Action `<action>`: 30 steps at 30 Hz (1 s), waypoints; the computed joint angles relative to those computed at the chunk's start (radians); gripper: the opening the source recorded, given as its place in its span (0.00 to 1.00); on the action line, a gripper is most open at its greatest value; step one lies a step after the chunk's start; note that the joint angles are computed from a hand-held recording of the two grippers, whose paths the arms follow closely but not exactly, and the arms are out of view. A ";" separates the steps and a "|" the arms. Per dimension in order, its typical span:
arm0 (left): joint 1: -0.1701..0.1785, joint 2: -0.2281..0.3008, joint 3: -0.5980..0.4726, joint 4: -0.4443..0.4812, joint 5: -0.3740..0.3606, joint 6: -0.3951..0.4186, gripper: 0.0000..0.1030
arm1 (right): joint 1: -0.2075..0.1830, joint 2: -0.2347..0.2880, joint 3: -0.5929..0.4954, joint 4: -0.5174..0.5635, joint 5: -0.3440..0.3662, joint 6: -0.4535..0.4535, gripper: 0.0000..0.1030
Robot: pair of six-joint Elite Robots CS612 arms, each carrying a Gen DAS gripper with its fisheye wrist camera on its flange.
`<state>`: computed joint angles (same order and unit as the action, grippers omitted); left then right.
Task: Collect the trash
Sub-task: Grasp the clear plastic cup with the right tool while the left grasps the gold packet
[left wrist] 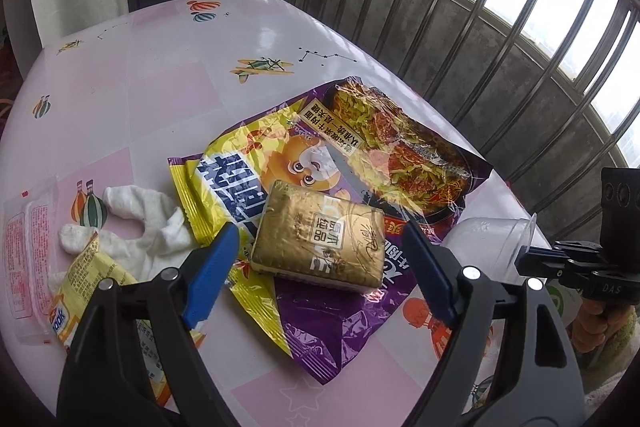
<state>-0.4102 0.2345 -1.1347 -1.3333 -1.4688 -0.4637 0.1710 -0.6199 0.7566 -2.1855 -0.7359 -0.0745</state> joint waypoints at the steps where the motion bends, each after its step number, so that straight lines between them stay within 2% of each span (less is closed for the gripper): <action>1: 0.000 -0.002 0.004 0.004 0.001 0.006 0.77 | 0.000 0.000 0.001 -0.001 0.002 0.004 0.06; 7: 0.002 -0.003 0.021 0.018 -0.010 0.008 0.77 | -0.002 0.003 0.001 -0.002 0.005 0.015 0.06; 14: 0.010 0.016 -0.002 0.009 -0.037 -0.031 0.76 | -0.003 0.010 -0.009 0.007 0.018 0.021 0.06; 27: 0.016 0.027 -0.031 -0.006 -0.051 -0.087 0.48 | -0.005 0.017 -0.012 0.001 0.042 0.041 0.06; 30: 0.018 0.029 -0.039 -0.006 -0.052 -0.093 0.46 | -0.005 0.015 -0.011 -0.002 0.044 0.044 0.06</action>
<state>-0.3924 0.2633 -1.1735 -1.3393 -1.5213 -0.5572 0.1661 -0.6045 0.7460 -2.1873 -0.6919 -0.0303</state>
